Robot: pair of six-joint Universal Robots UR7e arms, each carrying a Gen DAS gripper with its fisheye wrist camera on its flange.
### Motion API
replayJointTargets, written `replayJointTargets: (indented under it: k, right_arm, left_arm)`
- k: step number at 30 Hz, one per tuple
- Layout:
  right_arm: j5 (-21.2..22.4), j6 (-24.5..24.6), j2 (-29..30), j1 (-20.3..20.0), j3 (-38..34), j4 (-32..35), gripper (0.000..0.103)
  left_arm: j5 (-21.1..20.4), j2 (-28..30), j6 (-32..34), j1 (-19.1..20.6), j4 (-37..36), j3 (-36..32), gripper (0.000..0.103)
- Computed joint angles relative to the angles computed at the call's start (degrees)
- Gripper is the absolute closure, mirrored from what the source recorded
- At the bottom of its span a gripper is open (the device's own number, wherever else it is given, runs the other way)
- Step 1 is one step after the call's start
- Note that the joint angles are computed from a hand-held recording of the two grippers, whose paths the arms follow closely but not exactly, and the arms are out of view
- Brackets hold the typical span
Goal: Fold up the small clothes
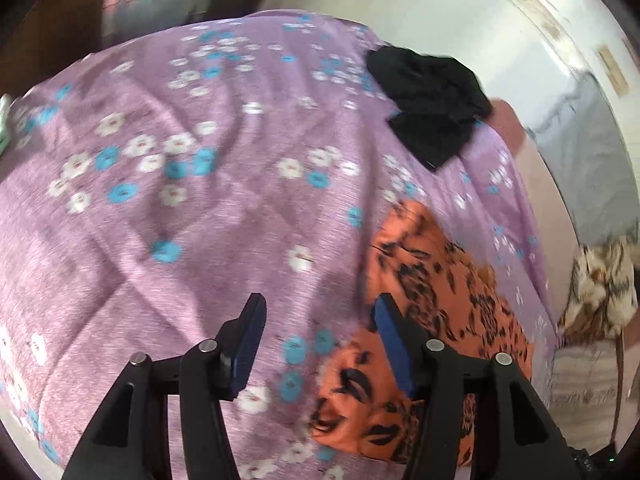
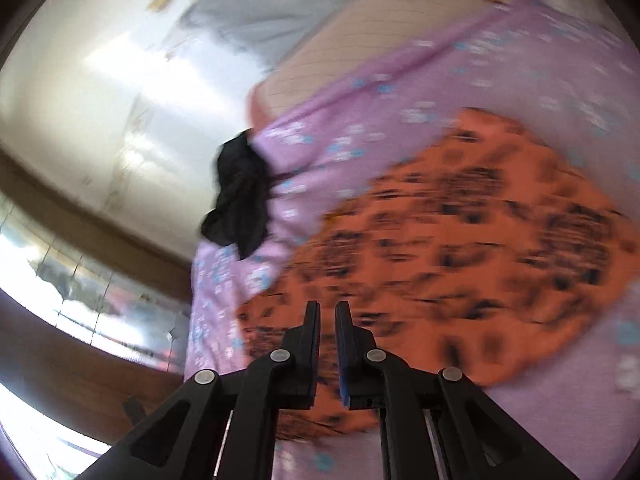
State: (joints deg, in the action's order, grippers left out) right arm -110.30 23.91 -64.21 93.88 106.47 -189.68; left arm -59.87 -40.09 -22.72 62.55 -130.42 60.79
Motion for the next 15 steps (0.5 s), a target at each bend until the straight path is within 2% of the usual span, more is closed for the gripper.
replayJointTargets:
  k: [1,2,3,4,5,9,10,13,14,15]
  right_arm:
    - [0.1,2.1,-2.1,-1.6,3.8,-2.7,0.064]
    - [0.2,4.7,-4.1,-3.4,7.5,-5.5,0.024]
    - [0.0,6.9,-5.3,-4.7,10.1,-8.5,0.017]
    - [-0.1,8.5,-6.0,-5.9,12.6,-12.4,0.016]
    - [2.2,9.9,-7.3,-8.2,15.4,-15.5,0.016]
    - [16.9,15.5,-9.0,-16.4,18.7,-18.1,0.022]
    - [17.8,15.9,-8.7,-17.1,18.6,-17.9,0.027]
    - [13.1,16.1,-7.2,-16.7,16.5,-14.4,0.041]
    - [12.9,16.3,-6.6,-16.8,16.1,-14.5,0.047]
    - [12.5,16.2,-5.9,-16.6,15.6,-14.8,0.049]
  left_arm:
    - [-0.2,0.6,1.7,-0.4,0.2,-0.4,0.043]
    - [-0.3,1.2,3.2,-0.8,0.5,-0.8,0.042]
    - [-0.5,1.2,4.0,-1.0,0.8,-0.8,0.042]
    - [-0.6,1.6,4.9,-1.3,1.0,-0.9,0.042]
    - [-0.5,1.8,5.4,-1.5,1.1,-1.0,0.042]
    - [0.0,3.0,6.3,-2.0,1.6,-1.6,0.042]
    - [0.1,3.4,6.4,-2.1,1.9,-2.0,0.042]
    - [0.2,4.2,6.3,-2.1,2.2,-3.0,0.042]
    - [0.2,4.3,6.2,-2.0,2.4,-3.3,0.042]
    - [0.0,4.6,6.3,-2.0,2.4,-3.7,0.042]
